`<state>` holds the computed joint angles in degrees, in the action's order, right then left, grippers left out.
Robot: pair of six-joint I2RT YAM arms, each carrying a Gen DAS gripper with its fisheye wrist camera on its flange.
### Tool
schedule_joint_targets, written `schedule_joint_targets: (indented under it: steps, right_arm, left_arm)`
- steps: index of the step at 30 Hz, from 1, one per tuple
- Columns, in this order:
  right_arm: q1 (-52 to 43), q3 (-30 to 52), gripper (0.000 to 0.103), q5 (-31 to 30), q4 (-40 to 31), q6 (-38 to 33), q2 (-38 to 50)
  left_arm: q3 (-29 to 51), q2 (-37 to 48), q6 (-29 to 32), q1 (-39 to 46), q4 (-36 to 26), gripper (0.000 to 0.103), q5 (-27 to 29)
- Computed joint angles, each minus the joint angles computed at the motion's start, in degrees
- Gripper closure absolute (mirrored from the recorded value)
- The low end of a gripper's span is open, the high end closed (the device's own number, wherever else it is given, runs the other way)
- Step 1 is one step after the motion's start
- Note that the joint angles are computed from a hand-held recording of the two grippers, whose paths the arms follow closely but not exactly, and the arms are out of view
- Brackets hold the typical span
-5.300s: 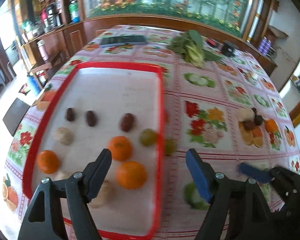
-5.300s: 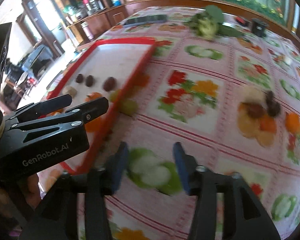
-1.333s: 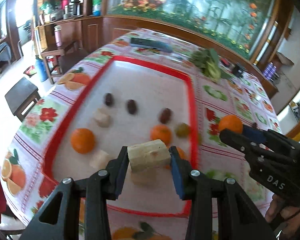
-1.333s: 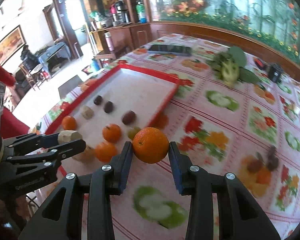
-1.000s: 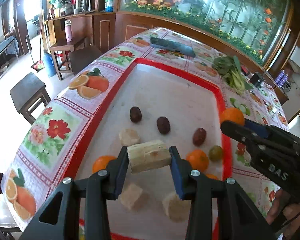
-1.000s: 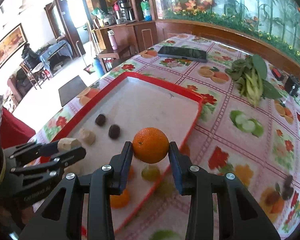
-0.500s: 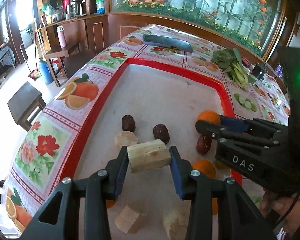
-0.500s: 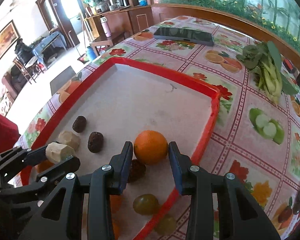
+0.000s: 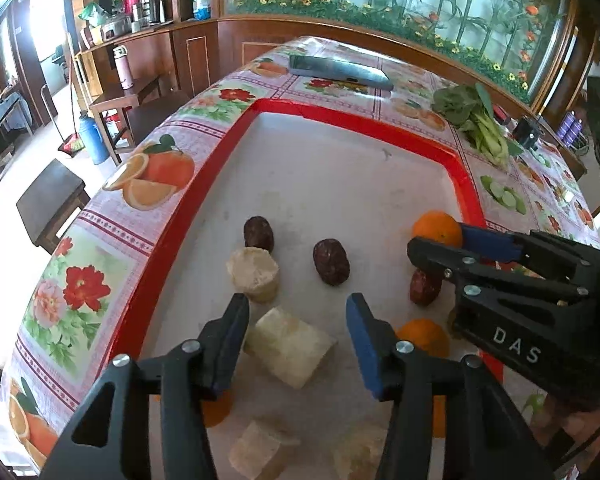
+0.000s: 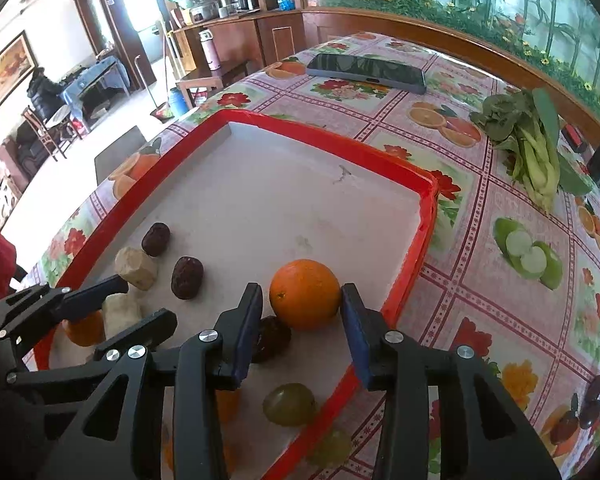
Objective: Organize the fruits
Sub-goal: 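Lower and release the cube with the left gripper while the right releases the orange, then withdraw both open grippers from the tray back to the fruit plate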
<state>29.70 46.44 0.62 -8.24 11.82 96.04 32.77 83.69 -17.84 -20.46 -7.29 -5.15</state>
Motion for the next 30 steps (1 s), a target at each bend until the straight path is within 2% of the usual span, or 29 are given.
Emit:
schedule_joint_targets:
  steps: [6, 19, 30]
  right_arm:
    - [1.2, -1.1, 0.058, 1.9, -1.1, 0.5, -2.7]
    - [2.0, -6.8, 0.052, 2.6, -3.7, 2.8, -13.4]
    - [-0.1, -16.1, 0.047, 0.8, -10.2, 4.4, -31.2]
  left_arm:
    - [-0.2, -1.7, -1.1, -1.7, -1.6, 0.030, -2.0]
    - [-2.0, -11.0, -4.4, -7.0, -7.6, 0.023, -6.8]
    - [-1.3, -13.6, -10.7, -19.0, -13.2, 0.023, -14.6]
